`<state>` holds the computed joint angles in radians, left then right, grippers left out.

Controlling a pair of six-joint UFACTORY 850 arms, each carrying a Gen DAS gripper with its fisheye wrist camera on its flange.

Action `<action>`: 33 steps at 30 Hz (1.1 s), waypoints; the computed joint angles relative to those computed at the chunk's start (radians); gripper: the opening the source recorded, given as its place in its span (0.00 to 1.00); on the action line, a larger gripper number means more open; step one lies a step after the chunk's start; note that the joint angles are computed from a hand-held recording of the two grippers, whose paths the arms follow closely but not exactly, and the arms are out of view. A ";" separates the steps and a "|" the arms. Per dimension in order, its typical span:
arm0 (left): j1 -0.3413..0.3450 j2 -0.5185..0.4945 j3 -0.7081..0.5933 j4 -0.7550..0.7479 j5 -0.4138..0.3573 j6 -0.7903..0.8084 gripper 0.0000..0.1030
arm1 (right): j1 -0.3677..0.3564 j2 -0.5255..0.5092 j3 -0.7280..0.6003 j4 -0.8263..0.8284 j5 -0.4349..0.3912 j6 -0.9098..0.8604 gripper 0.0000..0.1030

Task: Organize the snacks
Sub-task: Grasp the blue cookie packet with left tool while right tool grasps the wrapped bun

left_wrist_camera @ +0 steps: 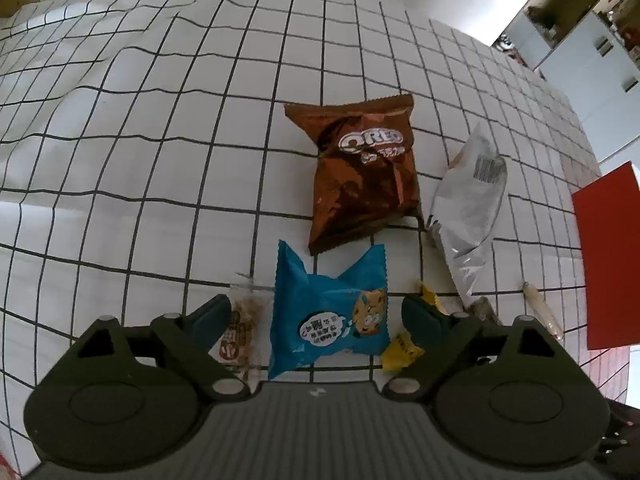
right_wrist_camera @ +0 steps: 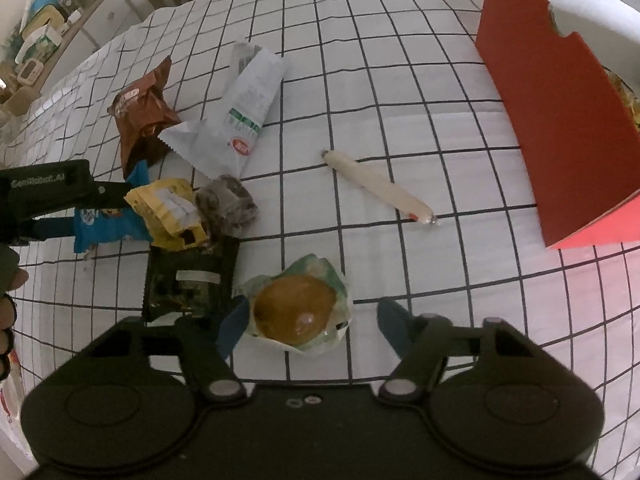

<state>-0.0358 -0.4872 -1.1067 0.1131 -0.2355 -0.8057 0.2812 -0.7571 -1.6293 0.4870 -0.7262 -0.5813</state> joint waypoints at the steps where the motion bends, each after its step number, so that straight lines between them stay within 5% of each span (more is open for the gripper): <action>1: -0.001 0.001 0.002 0.017 0.003 -0.017 0.82 | 0.000 0.000 0.001 0.002 -0.001 0.000 0.62; 6: -0.008 0.016 0.014 0.085 0.006 -0.087 0.66 | -0.001 0.005 0.013 0.026 -0.004 -0.028 0.52; 8: -0.012 0.025 0.020 0.130 0.008 -0.122 0.52 | 0.001 0.011 0.021 0.028 0.008 -0.034 0.51; 14: -0.019 0.038 0.024 0.159 -0.002 -0.139 0.43 | 0.003 0.030 0.048 0.037 0.043 -0.061 0.47; 24: -0.005 0.108 0.080 0.086 0.013 -0.111 0.42 | -0.032 0.074 0.096 0.118 0.044 -0.137 0.45; 33: -0.036 0.198 0.123 0.166 0.003 -0.210 0.42 | -0.082 0.146 0.134 0.191 0.001 -0.244 0.45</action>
<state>-0.0714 -0.2894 -0.9839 0.2791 -0.2324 -1.0155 0.1989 -0.6109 -1.4955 0.6784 -0.7256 -0.8251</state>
